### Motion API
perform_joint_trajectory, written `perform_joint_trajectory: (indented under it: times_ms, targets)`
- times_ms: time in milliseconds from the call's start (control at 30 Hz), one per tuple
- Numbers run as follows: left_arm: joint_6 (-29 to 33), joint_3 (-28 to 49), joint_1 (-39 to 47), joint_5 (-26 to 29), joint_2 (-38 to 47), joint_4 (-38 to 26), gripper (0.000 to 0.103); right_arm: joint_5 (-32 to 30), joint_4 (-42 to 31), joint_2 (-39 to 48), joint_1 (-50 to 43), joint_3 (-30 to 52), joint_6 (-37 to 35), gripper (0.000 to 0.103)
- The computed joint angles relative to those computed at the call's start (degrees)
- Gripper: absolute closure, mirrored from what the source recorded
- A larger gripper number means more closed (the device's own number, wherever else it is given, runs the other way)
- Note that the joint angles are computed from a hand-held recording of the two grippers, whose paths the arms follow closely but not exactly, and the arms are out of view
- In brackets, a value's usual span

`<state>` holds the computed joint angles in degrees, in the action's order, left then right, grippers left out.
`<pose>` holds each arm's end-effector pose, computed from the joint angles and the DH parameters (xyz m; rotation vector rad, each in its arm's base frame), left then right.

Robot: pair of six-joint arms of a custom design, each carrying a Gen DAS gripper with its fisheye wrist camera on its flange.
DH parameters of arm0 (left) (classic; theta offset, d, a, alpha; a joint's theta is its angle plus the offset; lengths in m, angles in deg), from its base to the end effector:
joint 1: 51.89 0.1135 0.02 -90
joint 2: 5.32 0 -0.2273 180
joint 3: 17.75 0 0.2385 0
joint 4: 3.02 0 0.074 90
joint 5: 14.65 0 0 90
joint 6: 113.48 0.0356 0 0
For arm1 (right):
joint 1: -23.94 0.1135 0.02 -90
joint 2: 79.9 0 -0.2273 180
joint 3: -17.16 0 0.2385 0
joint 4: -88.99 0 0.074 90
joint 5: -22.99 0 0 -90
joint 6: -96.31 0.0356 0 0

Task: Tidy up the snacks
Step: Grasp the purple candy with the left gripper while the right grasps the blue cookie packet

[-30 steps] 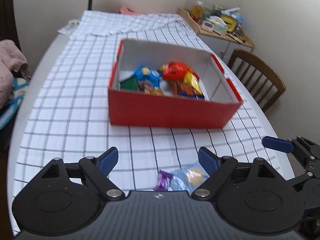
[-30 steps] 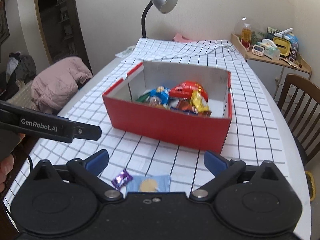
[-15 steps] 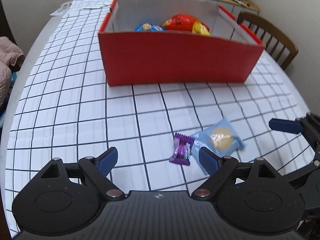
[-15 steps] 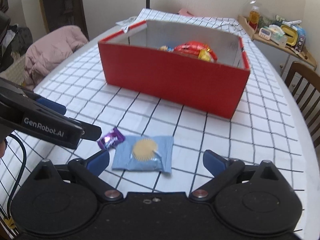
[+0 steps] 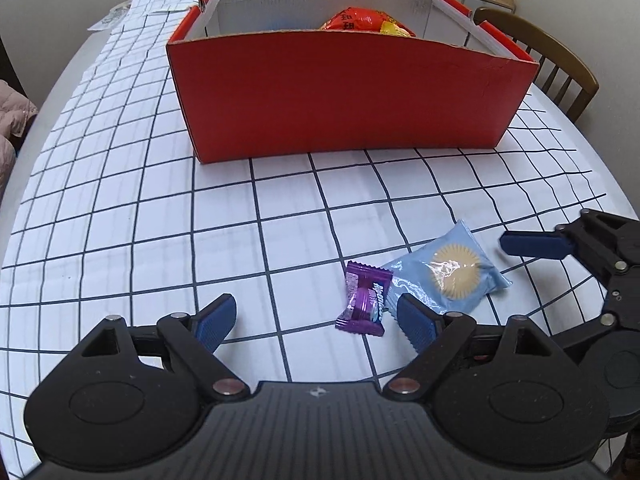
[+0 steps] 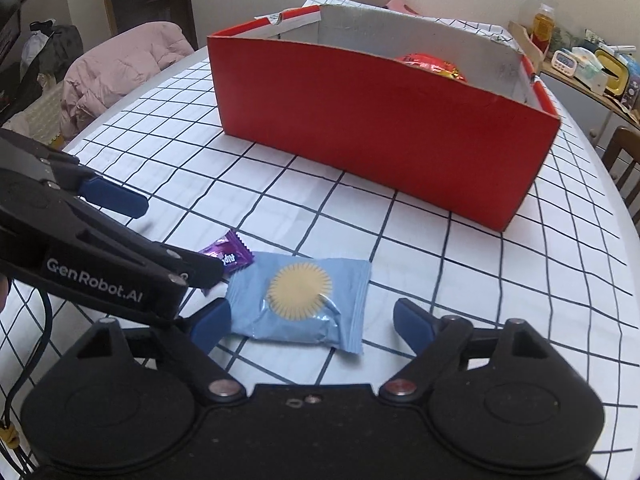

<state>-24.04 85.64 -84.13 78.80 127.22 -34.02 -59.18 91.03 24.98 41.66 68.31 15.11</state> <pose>0.3681 -0.2347 0.0698 0.7424 2.5388 -0.2755 0.2751 0.0828 0.0552 -0.1330 2.4579 0.0321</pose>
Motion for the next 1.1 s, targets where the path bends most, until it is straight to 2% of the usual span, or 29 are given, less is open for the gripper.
perform_joint_trajectory:
  times_ms: [100, 233, 400, 567, 800, 900, 1100]
  targets:
    - [-0.4, 0.8, 0.0, 0.2, 0.6, -0.7, 0.021, -0.6, 0.4, 0.8, -0.1, 0.4, -0.7, 0.024]
    - [-0.2, 2.2, -0.2, 0.7, 1.5, -1.9, 0.039, -1.7, 1.2, 1.2, -0.2, 0.3, -1.5, 0.032]
    - [2.1, 2.0, -0.4, 2.1, 1.4, -1.6, 0.047, -3.3, 2.2, -0.1, -1.2, -1.2, -2.9, 0.048]
    - [2.9, 2.2, -1.0, 3.1, 1.5, -1.5, 0.058, -5.6, 2.1, -1.9, -2.8, -2.7, -3.8, 0.058]
    - [4.8, 1.0, -1.9, 3.1, 1.0, -0.5, 0.072, -5.0, 1.7, -4.5, -3.6, -5.1, -3.5, 0.059]
    - [5.3, -0.2, -2.4, 2.2, 0.4, 0.4, 0.082, -5.4, 1.9, -5.5, -4.4, -6.3, -2.3, 0.059]
    - [4.0, -1.7, -3.0, 1.0, -0.7, 0.7, 0.084, -4.0, 2.2, -7.4, -3.7, -8.3, 0.4, 0.06]
